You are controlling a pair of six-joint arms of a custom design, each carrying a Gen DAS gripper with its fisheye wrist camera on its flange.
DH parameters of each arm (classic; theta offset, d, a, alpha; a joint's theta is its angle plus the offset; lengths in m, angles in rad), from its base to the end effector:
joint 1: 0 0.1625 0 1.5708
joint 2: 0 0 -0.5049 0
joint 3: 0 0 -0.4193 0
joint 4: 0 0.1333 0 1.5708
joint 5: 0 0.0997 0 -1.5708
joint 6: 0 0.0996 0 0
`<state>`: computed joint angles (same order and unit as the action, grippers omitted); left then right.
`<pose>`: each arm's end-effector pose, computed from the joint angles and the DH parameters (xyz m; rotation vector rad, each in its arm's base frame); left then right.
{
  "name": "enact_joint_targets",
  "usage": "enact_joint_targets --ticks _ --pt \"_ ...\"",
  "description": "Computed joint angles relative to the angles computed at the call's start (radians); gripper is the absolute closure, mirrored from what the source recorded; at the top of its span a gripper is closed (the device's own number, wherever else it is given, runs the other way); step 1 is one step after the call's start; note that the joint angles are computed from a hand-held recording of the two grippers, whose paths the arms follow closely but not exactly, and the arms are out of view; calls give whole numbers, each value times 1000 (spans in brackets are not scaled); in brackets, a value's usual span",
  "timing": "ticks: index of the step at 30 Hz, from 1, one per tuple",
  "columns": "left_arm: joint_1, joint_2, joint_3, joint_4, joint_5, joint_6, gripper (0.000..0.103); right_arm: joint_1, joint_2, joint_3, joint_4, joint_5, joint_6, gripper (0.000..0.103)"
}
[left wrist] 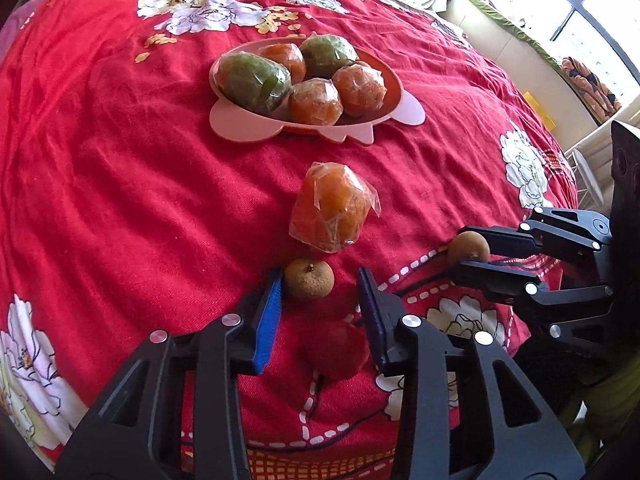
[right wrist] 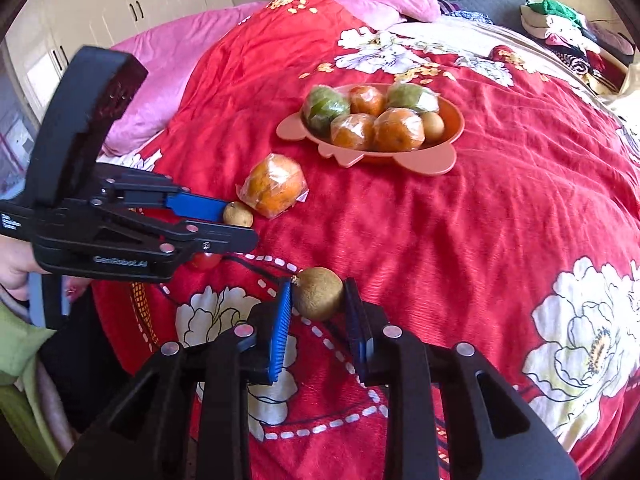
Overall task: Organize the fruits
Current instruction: 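Grasp a small brown fruit with the left tool while the right tool grasps another kiwi, then carry the small brown fruit and kiwi over the bowl and lower them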
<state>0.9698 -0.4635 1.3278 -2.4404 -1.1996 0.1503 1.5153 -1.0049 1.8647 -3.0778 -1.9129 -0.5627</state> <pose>-0.3262 -0.7754 -0.0230 1.0180 2.5851 -0.1237 0.0620 -0.6849 0.2562 0.4958 -2.5005 0.6794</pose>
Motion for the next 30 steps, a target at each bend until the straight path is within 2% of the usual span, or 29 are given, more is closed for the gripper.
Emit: enact_joint_targets --ticks 3,18,30 --pt "1 5 -7 -7 12 12 86 -1 -1 -1 -3 0 4 78" --pt "-11 -44 26 -58 -29 39 86 5 -28 -16 -12 19 9 78" --pt "-21 -11 -77 -36 -13 59 86 6 -26 -90 -17 28 -4 78"
